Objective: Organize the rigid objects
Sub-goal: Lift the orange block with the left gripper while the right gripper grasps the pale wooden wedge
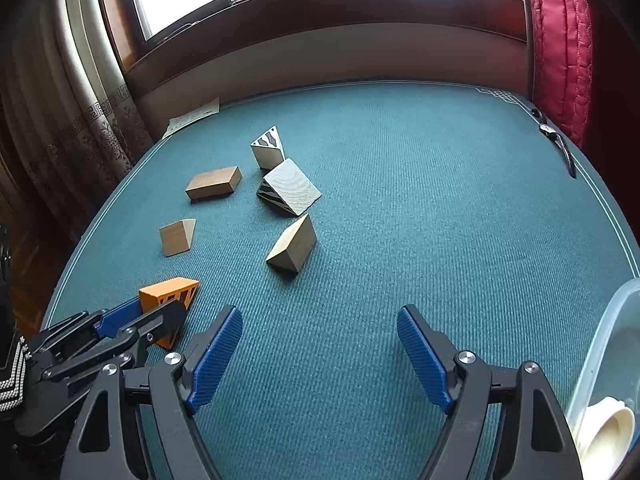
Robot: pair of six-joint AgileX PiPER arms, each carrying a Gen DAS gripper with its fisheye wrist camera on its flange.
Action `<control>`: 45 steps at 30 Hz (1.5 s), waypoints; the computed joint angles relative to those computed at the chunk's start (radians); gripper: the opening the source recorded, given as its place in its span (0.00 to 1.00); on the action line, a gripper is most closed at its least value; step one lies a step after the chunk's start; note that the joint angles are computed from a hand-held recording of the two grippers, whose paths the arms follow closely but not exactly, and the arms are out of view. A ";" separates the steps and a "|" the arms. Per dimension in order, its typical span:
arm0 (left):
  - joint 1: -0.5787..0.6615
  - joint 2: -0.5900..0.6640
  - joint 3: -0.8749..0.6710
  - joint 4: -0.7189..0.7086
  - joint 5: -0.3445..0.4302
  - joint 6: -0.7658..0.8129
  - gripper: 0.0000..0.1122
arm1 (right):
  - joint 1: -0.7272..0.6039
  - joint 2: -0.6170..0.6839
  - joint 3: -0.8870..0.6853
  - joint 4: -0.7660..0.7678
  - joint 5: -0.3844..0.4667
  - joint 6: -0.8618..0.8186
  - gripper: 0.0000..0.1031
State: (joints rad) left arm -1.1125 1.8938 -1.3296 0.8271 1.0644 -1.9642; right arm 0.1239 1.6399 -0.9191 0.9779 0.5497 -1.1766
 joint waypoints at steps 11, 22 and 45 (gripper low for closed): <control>-0.002 0.000 0.012 0.010 0.001 -0.021 0.29 | 0.067 0.129 -0.163 0.041 0.011 0.045 0.74; -0.002 -0.008 0.029 0.022 -0.006 -0.048 0.31 | 0.048 0.247 -0.297 0.124 0.161 0.018 0.74; -0.009 0.008 0.007 0.015 0.033 -0.048 0.31 | 0.095 0.141 -0.118 0.124 -0.026 -0.131 0.56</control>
State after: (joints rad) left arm -1.1218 1.9020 -1.3224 0.8419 1.0971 -2.0123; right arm 0.2189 1.7805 -1.0370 1.1022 0.5236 -1.3077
